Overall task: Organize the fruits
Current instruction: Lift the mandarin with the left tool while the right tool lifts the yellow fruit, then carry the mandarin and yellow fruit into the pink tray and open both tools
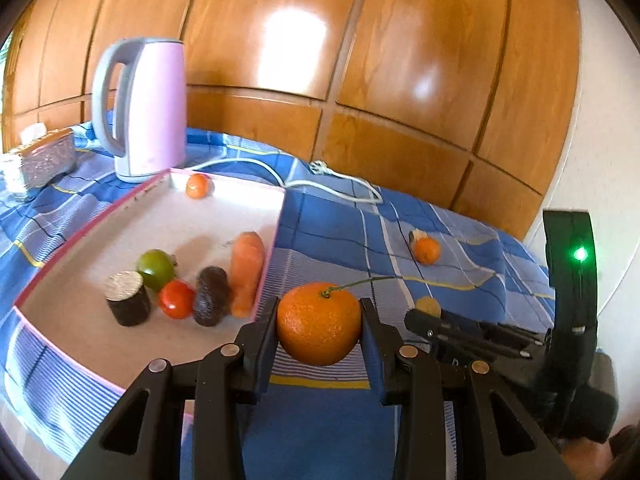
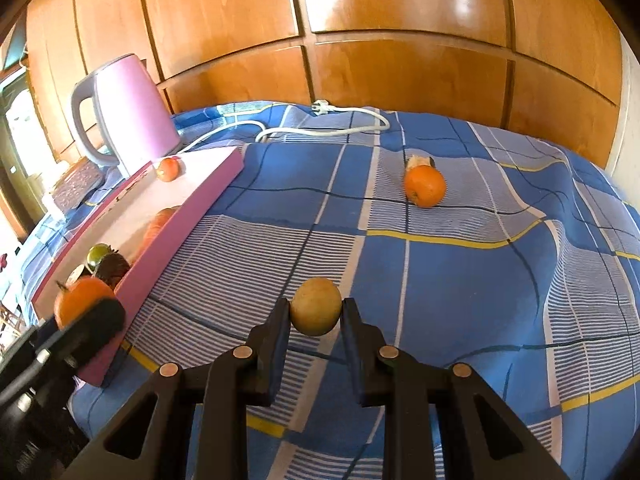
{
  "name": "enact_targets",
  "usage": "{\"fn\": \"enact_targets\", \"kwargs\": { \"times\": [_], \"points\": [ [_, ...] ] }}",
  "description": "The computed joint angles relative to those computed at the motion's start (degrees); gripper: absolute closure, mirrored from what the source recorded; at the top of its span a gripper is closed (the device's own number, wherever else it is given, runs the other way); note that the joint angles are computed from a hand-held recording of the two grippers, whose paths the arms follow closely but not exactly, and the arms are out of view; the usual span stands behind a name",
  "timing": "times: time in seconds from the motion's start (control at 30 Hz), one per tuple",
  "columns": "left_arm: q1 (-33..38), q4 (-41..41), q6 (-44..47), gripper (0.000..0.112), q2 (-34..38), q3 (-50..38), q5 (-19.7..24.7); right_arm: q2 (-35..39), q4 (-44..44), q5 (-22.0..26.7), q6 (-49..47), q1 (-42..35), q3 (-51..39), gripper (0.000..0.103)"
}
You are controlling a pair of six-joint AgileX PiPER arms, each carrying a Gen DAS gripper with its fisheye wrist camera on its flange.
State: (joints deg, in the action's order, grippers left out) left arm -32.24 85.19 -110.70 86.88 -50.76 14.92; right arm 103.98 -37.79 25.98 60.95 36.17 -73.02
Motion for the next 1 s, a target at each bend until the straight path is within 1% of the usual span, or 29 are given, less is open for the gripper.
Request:
{"fn": "enact_targets", "kwargs": {
  "times": [0.1,0.2,0.3,0.5,0.6,0.7,0.77,0.83,0.9,0.93,1.0],
  "points": [
    [0.1,0.8,-1.7,0.074,-1.0,0.8,2.0,-0.2,-0.6,-0.5,0.6,0.6,0.3,0.078],
    [0.6,-0.7,-1.1,0.074,-1.6,1.4,3.4,-0.2,-0.8,-0.8,0.7,1.7,0.4,0.078],
    [1.4,-3.6,0.4,0.074,-1.7,1.4,4.3,-0.4,-1.1,-1.6,1.3,2.9,0.8,0.078],
    [2.6,-5.4,0.4,0.074,-2.2,1.9,5.1,0.1,0.8,-3.4,1.7,4.2,-0.2,0.078],
    [3.2,-8.9,3.7,0.074,-2.0,1.2,5.2,0.6,1.3,-3.5,1.5,5.1,-1.2,0.078],
    [3.8,-10.6,5.1,0.074,-1.9,0.5,5.8,1.2,2.4,-3.2,0.3,5.7,-2.6,0.077],
    [4.1,-11.0,6.0,0.074,-1.7,-0.5,7.3,1.6,3.1,-3.3,0.0,5.8,-3.4,0.077],
    [4.3,-10.1,5.4,0.074,-1.8,-1.3,9.5,2.0,4.2,-3.4,-0.6,5.9,-4.7,0.077],
    [4.7,-7.1,2.2,0.074,-2.0,-1.6,12.6,2.7,4.8,-3.1,-1.2,6.0,-6.4,0.077],
    [5.5,-6.2,0.9,0.074,-2.0,-1.6,13.3,3.2,5.5,-3.0,-1.9,6.0,-7.7,0.077],
    [8.3,-7.0,-0.9,0.074,-1.9,-1.4,12.2,4.2,5.9,-2.5,-2.5,6.3,-10.0,0.077]
  ]
}}
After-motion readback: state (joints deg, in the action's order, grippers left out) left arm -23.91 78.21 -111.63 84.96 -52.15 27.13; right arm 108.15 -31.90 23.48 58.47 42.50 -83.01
